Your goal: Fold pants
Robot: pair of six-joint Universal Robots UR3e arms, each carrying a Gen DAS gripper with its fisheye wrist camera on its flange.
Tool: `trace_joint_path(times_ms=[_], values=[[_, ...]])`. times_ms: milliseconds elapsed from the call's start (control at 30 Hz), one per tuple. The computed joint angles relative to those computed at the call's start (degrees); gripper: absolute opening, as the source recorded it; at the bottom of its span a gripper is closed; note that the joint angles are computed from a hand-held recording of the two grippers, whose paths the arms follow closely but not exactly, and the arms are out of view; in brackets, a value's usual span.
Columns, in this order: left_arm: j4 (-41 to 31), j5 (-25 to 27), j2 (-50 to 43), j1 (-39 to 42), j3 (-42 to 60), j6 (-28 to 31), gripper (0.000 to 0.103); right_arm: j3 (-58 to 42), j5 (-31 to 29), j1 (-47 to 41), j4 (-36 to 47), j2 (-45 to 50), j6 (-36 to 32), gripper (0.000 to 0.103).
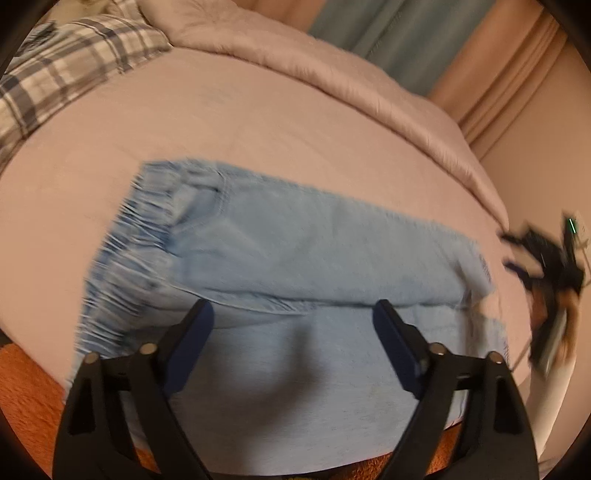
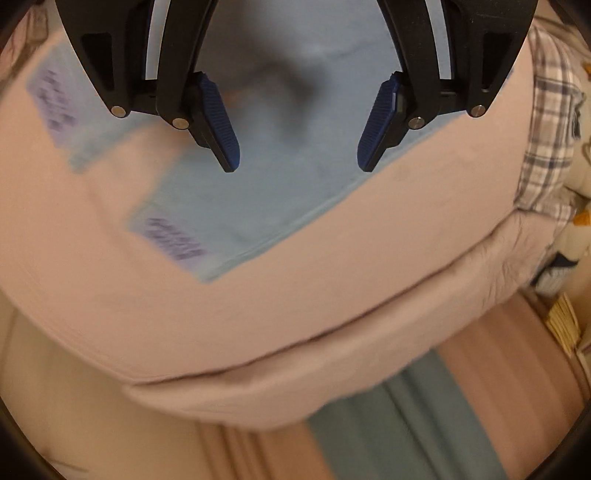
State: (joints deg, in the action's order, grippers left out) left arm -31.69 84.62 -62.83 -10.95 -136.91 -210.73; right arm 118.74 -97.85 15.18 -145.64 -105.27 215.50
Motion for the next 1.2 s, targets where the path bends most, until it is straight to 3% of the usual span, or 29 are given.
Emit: trace_joint_path(times_ms=[100,300,433,500,567,667,733,833,1000,1200], values=[[2.0,-0.2,-5.3,-2.1,1.1,-1.6,0.075,-9.0,4.1,-1.2,1.0,12.5,0.5,0.066],[-0.2,1.8,-8.9,-4.7,3.1,-4.0,0.074,-27.0,0.2,0.4,10.0,33.7,4.6,0.066],[-1.6,2.6,-9.3,-5.2,3.9,-4.3,0.075,-30.9,-4.6,2.3,11.0,38.1,6.9,0.066],[-1.6,2.5,-8.9,-5.2,3.6,-4.9,0.076,-32.7,-6.5,3.2,12.8,39.7,6.8,0.057],[-1.9,2.3,-8.3,-4.9,3.5,-5.3,0.076,-32.3,-8.8,4.0,12.3,40.0,7.1,0.038],[-2.4,2.4,-7.1,-4.7,2.9,-5.6,0.076,-27.1,-7.3,3.1,7.2,37.0,7.4,0.013],[-3.0,2.6,-5.9,-4.6,2.8,-5.5,0.077,-20.6,-3.1,1.4,1.8,32.8,7.3,0.006],[-3.2,3.7,-4.9,-5.4,3.1,-6.6,0.078,-10.0,0.5,0.3,-6.8,24.3,5.9,0.005],[-3.8,5.7,-3.3,-6.7,4.0,-7.7,0.085,9.8,2.9,2.5,-19.8,2.6,6.0,0.005],[-3.1,8.3,-3.9,-8.8,5.2,-8.3,0.088,25.1,-8.3,16.4,-29.5,-11.8,12.3,0.005]])
